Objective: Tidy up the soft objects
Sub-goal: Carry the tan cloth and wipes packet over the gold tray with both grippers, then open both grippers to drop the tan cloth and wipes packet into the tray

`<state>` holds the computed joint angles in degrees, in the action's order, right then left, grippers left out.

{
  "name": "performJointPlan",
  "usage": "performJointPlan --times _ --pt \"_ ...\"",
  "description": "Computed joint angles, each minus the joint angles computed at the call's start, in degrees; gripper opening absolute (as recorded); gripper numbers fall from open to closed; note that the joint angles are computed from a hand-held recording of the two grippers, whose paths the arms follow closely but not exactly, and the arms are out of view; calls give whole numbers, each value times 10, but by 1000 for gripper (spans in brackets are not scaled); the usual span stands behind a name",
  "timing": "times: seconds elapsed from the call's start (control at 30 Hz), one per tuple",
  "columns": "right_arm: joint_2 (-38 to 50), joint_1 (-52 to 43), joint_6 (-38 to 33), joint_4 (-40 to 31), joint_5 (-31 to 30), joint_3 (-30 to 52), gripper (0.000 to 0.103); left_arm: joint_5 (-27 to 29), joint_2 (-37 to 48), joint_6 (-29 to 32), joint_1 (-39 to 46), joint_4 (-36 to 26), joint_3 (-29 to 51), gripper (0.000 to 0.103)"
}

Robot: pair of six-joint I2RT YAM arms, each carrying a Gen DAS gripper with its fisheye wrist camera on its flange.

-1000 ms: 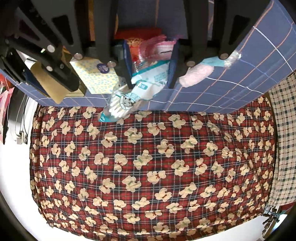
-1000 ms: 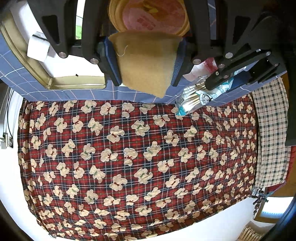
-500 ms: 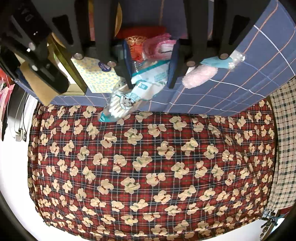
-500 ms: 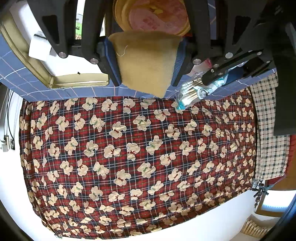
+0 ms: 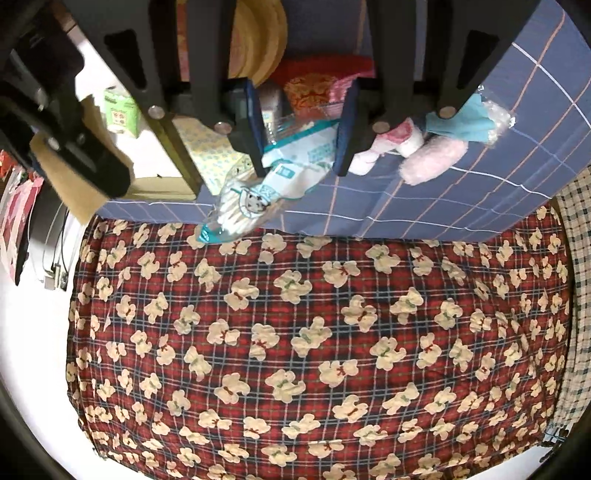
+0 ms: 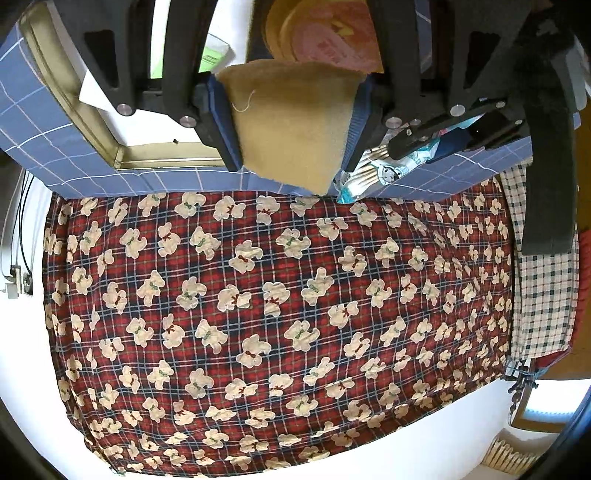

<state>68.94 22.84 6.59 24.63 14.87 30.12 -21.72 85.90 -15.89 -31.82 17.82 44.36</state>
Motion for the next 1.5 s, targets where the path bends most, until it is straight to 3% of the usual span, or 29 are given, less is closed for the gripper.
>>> performJointPlan --times 0.27,0.53,0.77,1.0,1.23,1.4,1.43,1.5 --pt "-50 -35 -18 -46 -31 5 58 27 -5 6 -18 -61 49 34" --pt "-65 -159 -32 -137 -127 49 58 44 24 20 -59 -113 124 34" --pt "14 -288 -58 -213 -201 137 59 64 113 28 -87 -191 252 34" --pt "115 -354 -73 -306 -281 237 59 99 189 20 -98 -262 355 34" --pt "178 -359 -97 -370 -265 312 59 113 255 30 -98 -347 459 34" --pt "200 -361 -95 -381 -255 329 60 108 281 39 -104 -374 496 36" --pt "202 -361 -94 -379 -255 330 63 107 281 40 -104 -371 496 41" --pt "205 -359 -91 -378 -248 332 78 103 272 37 -105 -353 485 55"
